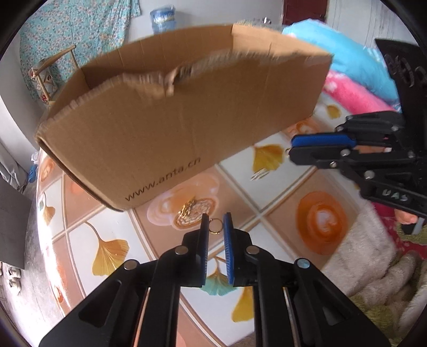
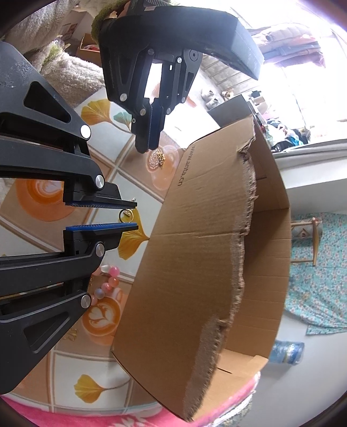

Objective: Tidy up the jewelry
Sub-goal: 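Carry the gold rings over the box with both grippers, then open both grippers to drop the gold rings into the box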

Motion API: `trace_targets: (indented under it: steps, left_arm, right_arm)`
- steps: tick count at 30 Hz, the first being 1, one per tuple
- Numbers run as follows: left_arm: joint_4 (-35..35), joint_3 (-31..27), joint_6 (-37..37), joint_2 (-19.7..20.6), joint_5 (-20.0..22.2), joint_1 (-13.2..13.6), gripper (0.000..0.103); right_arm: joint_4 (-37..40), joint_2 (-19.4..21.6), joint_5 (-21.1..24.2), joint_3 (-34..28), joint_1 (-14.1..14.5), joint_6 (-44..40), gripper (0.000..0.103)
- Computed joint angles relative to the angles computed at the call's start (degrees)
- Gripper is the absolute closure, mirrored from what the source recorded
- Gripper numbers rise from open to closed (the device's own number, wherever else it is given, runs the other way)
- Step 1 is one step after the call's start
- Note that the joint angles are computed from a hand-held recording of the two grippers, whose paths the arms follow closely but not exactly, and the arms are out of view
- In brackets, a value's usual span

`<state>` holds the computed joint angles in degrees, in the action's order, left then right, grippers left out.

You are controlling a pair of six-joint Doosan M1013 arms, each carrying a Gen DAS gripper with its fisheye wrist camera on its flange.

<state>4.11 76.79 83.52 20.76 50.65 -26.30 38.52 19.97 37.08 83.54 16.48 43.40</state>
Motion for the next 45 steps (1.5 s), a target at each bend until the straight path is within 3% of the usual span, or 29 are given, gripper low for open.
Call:
trace_targets:
  steps: [9, 13, 16, 20, 23, 26, 27, 34, 39, 43, 45]
  left_arm:
    - [-1.07, -0.22, -0.71, -5.04, -10.29, 0.55, 0.093]
    - [-3.0, -4.97, 1.39, -2.67, -9.96, 1.81, 0.093]
    - [-7.69, -12.71, 3.73, 2.25, -2.86, 3.45, 0.093]
    - [-15.06, -26.81, 5.0, 11.48, 12.14, 5.79, 0.093]
    - [-17.25, -38.29, 1.92, 19.04, 24.16, 6.76, 0.093]
    - [-20.53, -48.16, -2.52, 25.36, 33.75, 7.69, 0.092]
    - [-20.74, -49.8, -3.51, 26.43, 34.98, 7.77, 0.092]
    - [-20.11, -56.0, -5.6, 30.29, 39.62, 7.5, 0.092]
    - [-19.91, -54.56, -5.63, 29.55, 38.24, 7.44, 0.069]
    - [-18.11, -52.3, -5.63, 28.0, 36.02, 7.1, 0.062]
    - [-16.99, -50.86, -5.44, 26.87, 34.27, 7.0, 0.057]
  right_arm:
    - [15.04, -3.12, 3.47, -1.82, -3.01, -14.37, 0.095]
    - [11.55, -0.53, 6.84, -8.75, -3.61, -11.79, 0.095]
    - [1.53, 3.97, 11.61, -17.49, -2.98, -3.28, 0.095]
    - [-8.41, 13.31, 27.75, -33.61, -2.54, 8.85, 0.095]
    - [-13.84, 20.23, 37.98, -44.75, -1.95, 15.14, 0.095]
    - [-16.28, 23.86, 43.01, -50.11, -1.66, 17.99, 0.095]
    - [-16.62, 24.79, 44.07, -51.4, -1.58, 18.45, 0.095]
    - [-16.38, 28.04, 46.18, -56.36, -1.85, 19.91, 0.089]
    - [-15.87, 26.11, 42.49, -53.44, -2.23, 19.19, 0.081]
    - [-16.02, 23.81, 38.86, -50.29, -2.45, 18.57, 0.074]
    - [-15.6, 21.73, 36.07, -47.27, -2.65, 17.83, 0.063]
